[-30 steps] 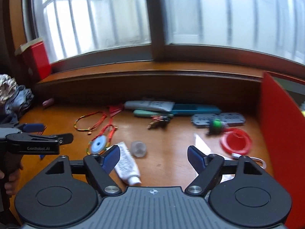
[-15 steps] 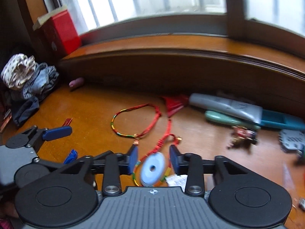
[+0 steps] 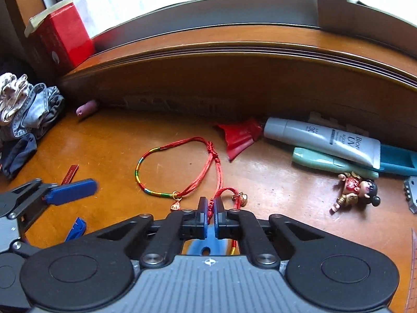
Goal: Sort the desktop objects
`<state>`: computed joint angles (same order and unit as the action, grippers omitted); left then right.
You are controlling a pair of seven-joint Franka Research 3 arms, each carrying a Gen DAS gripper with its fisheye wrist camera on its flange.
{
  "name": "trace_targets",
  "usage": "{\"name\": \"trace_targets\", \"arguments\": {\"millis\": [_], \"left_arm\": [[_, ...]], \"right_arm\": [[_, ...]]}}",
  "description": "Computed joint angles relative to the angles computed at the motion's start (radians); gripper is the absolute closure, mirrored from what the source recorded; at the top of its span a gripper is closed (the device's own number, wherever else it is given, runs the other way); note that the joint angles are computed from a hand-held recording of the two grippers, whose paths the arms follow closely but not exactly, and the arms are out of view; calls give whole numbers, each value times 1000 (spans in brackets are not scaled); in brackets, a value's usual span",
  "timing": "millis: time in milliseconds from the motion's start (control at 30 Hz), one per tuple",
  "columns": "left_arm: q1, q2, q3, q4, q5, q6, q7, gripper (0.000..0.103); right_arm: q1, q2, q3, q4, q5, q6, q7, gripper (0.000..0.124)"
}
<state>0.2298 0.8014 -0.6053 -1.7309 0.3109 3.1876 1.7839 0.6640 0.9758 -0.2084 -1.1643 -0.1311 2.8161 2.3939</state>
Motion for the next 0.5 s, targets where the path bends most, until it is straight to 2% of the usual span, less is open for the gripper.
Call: {"name": "trace_targets", "arguments": {"millis": [33,167,300,367,433,500], "left_arm": [[7,19,-20,22,5,-21,14,55],[-38,51,0,73,17,-33,68,55],[-33,103,-36,130,-2,-77,137,54],[-31,129,-53,158,-37,-96,157,65],[-65,124,-15,167,-62,-76,149,86],[-70,128,-12,178,-85,-79,139,92]], "right_arm": [[4,-7,-6,-16,1,11,10,119],[20,-41,-34,-91,13,59,67,121],[27,-62,-50,-145,26,97,92,121],[29,-62,-55,-153,37,109,101,120],[27,-61,-55,-158,53,125,113,119],[17,-58,-45,-159,73,142,111,115]]}}
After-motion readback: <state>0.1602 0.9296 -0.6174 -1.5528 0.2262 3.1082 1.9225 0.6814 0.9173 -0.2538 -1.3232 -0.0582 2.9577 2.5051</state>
